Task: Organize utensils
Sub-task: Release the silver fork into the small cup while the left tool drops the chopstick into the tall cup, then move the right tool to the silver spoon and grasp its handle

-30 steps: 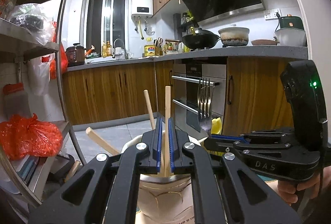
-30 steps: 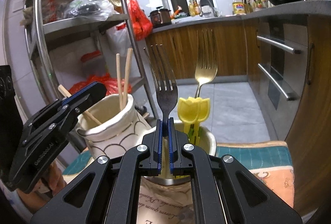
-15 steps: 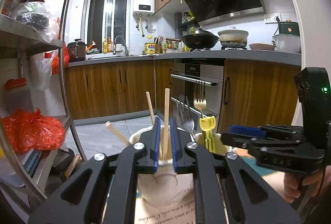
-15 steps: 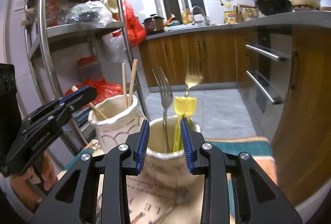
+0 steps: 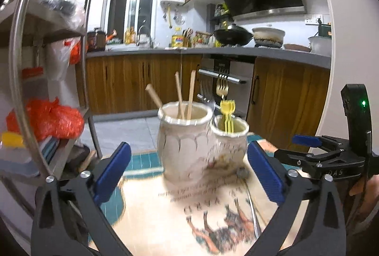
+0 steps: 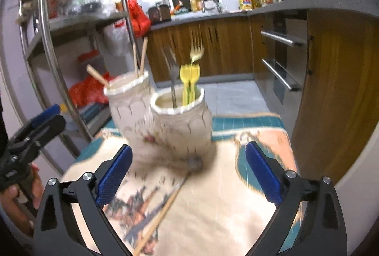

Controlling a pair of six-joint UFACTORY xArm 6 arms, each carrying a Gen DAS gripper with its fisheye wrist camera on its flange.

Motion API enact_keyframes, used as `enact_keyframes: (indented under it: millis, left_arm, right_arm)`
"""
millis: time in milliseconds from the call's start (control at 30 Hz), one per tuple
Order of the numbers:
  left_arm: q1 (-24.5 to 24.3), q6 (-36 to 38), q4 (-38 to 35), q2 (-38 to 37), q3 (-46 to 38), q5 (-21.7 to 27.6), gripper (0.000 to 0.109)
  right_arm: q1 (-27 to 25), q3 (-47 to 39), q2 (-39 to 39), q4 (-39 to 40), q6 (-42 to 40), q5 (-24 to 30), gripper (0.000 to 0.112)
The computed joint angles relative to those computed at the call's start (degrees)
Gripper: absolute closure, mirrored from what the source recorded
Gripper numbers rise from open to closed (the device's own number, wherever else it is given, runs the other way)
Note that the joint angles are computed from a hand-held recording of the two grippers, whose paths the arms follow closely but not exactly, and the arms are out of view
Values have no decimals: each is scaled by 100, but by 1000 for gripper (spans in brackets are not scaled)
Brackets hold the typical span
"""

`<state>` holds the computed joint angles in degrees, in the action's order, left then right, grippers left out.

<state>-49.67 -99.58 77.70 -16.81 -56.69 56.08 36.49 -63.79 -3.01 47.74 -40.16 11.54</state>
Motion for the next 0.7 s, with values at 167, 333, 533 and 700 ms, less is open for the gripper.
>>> enact_keyframes:
  millis: [167,333,533,700]
  left_arm:
    - [10,-93,-343,-151,349,-106,11]
    - [49,-128,-434,-153,489,-288,11]
    - [131,-286,-281,-290,616,-565,11]
    - [173,-355,-228,-327,668,-700,11]
  right_arm:
    - [-1,355,14,-1641,1380,24,16]
    - [5,199,244,-2424,2153,331,16]
    - [-93,-596,822,-3426,2932,789,35]
    - [-141,-1136,1247,-4031,3129,1163,65]
